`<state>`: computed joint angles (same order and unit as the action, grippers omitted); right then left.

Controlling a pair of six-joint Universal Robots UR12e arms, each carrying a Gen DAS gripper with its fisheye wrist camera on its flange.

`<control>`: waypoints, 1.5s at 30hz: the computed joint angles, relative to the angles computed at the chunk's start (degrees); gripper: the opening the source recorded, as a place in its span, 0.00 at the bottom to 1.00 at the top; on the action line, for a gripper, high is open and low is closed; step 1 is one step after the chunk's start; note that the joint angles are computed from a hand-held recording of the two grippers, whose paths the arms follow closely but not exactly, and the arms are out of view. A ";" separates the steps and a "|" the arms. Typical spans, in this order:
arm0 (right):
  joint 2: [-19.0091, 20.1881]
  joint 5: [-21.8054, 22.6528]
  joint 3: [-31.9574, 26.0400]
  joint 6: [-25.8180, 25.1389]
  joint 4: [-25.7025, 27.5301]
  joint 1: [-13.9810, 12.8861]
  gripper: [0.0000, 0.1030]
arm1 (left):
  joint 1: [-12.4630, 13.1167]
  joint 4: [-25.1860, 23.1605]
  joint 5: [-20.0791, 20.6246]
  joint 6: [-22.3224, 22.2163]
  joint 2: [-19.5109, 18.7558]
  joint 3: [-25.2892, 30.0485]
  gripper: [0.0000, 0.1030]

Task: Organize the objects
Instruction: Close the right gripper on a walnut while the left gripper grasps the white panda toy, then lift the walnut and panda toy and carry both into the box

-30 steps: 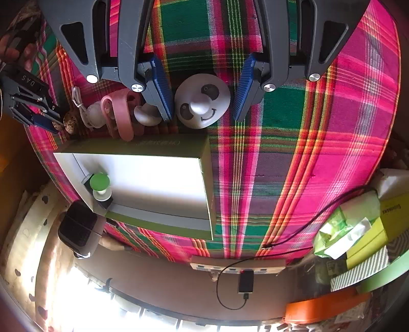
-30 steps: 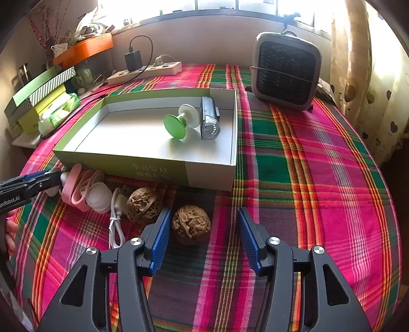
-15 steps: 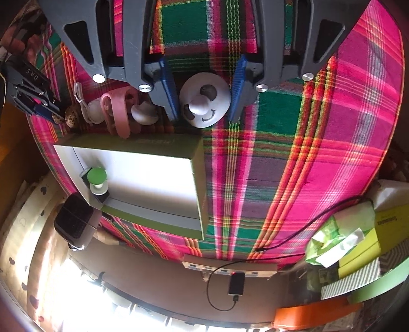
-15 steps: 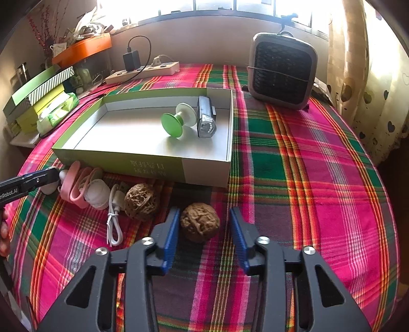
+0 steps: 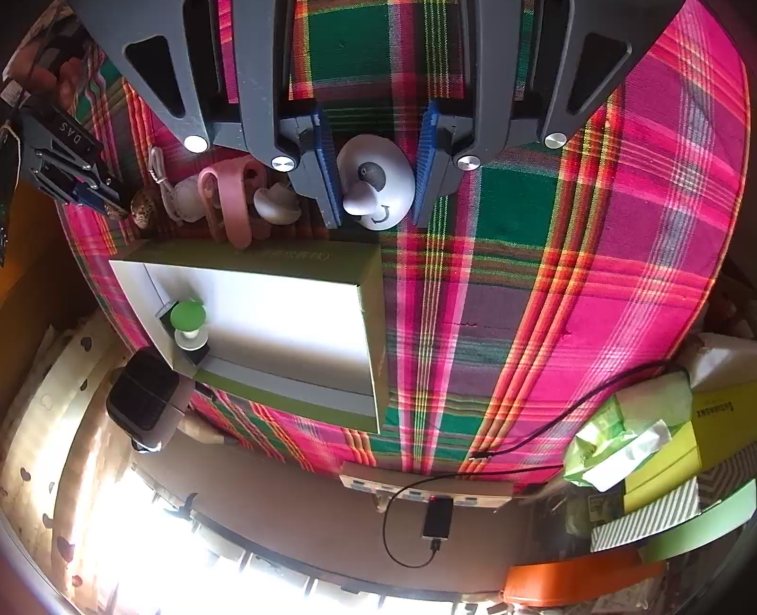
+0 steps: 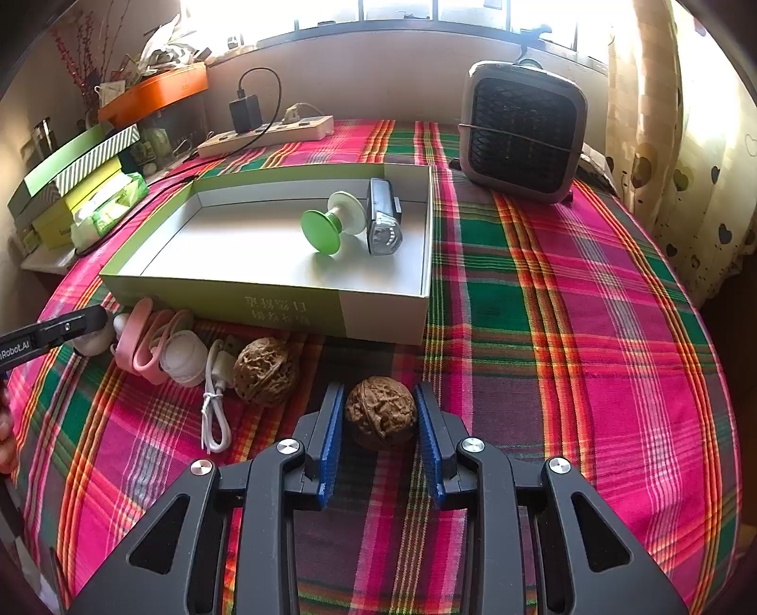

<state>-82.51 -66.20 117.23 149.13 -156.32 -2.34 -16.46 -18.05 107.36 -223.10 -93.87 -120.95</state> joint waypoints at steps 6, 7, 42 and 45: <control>0.03 -0.01 -0.01 0.01 -0.04 0.01 0.30 | 0.03 0.75 -0.77 0.35 0.03 -0.15 0.25; 0.04 -0.01 -0.01 -0.01 -0.06 0.00 0.30 | -0.02 0.77 -0.78 0.32 0.03 -0.12 0.25; -1.38 4.16 -0.70 -0.02 -0.86 -0.25 0.30 | -0.77 3.98 -0.92 5.02 0.18 1.72 0.25; -1.27 4.68 -1.24 -0.20 -1.16 0.08 0.30 | -0.58 4.15 -1.21 6.10 -0.39 2.49 0.25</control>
